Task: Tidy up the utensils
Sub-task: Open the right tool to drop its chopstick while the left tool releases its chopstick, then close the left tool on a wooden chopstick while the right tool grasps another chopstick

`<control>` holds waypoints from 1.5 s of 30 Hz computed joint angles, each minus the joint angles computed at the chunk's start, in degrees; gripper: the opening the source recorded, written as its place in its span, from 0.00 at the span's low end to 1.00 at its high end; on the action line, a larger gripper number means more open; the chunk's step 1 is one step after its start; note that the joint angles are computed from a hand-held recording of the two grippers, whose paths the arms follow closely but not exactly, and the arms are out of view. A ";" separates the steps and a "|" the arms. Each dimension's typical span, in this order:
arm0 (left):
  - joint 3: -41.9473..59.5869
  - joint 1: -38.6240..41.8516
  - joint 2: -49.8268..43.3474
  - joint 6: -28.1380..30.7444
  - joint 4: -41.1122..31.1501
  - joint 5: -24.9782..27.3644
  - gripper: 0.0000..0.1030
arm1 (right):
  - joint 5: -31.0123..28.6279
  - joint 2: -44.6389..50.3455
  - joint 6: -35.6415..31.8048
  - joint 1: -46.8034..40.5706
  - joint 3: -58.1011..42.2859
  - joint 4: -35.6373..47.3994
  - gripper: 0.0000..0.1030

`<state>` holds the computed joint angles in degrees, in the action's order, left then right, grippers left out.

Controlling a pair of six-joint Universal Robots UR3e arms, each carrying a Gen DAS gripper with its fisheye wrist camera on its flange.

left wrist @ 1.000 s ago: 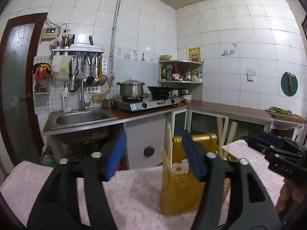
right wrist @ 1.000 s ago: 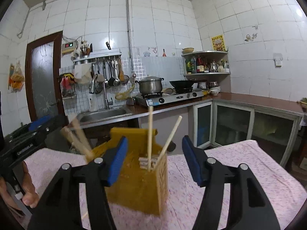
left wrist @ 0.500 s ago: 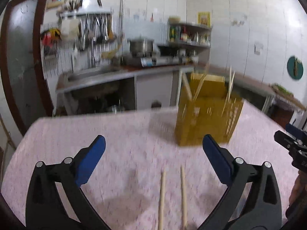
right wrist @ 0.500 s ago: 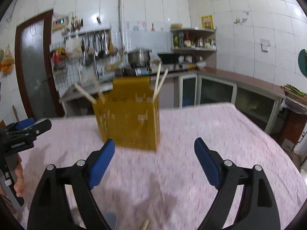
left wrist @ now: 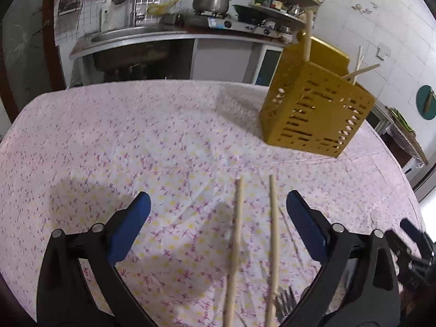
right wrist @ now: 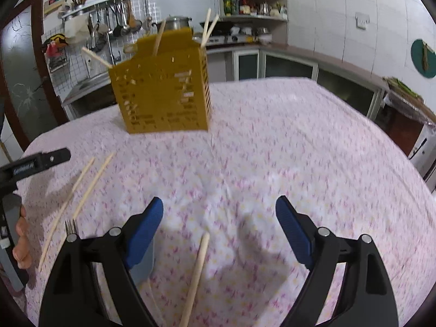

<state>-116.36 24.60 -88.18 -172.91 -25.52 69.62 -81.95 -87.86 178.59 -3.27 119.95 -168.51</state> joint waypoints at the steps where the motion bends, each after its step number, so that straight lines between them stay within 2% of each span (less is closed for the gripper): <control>1: 0.37 -0.02 -0.36 0.41 -0.90 -0.32 0.89 | -0.70 -0.10 -0.09 0.51 0.24 0.56 0.80; 2: 1.77 -1.11 -1.22 0.18 -1.75 0.50 0.87 | -1.98 -0.03 -0.15 1.38 0.42 0.66 0.80; 4: 2.95 -2.80 -2.22 0.99 -2.48 2.32 0.74 | -4.87 0.10 0.12 3.32 0.62 1.02 0.73; 8: 4.65 -5.78 -4.10 2.39 -3.87 5.22 0.64 | -3.32 -1.03 0.23 2.61 0.88 4.43 0.55; 10: 5.03 -6.63 -4.61 2.96 -3.94 6.44 0.57 | -3.20 -1.69 -0.03 2.44 1.20 5.62 0.50; 17: 7.56 -8.53 -7.19 3.42 -5.77 9.57 0.49 | -3.94 -1.62 -0.21 3.60 1.00 7.78 0.37; 23: 10.35 -10.51 -10.04 4.25 -6.31 12.11 0.48 | -5.34 -0.55 -0.16 4.73 -0.54 9.12 0.37; 27: 12.12 -9.76 -10.34 4.77 -9.23 10.65 0.47 | -5.99 1.44 -0.63 5.44 -3.25 10.59 0.34; 32: 13.13 -10.34 -11.18 4.39 -9.10 12.12 0.38 | -6.18 2.09 -0.90 5.95 -4.22 10.97 0.28; 33: 13.25 -10.20 -11.20 4.47 -9.16 12.15 0.33 | -5.80 2.04 -0.87 5.73 -4.06 10.77 0.25; 34: 13.33 -10.03 -11.24 4.49 -9.16 12.11 0.22 | -5.34 2.08 -0.84 5.52 -4.05 10.57 0.22; 35: 13.07 -9.72 -10.74 4.62 -9.51 11.81 0.16 | -5.07 2.27 -0.86 5.34 -4.18 10.50 0.16; 37: 13.46 -8.88 -10.33 4.63 -11.02 10.23 0.07 | -4.46 2.17 -0.71 4.85 -4.02 10.42 0.11; 45: 11.81 -6.30 -7.66 4.67 -12.36 6.49 0.04 | 0.99 0.48 -0.44 1.20 -2.67 11.22 0.07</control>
<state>-104.55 18.30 -95.84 -168.24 -37.88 76.11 -80.96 -87.39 178.15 -2.07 117.28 -157.30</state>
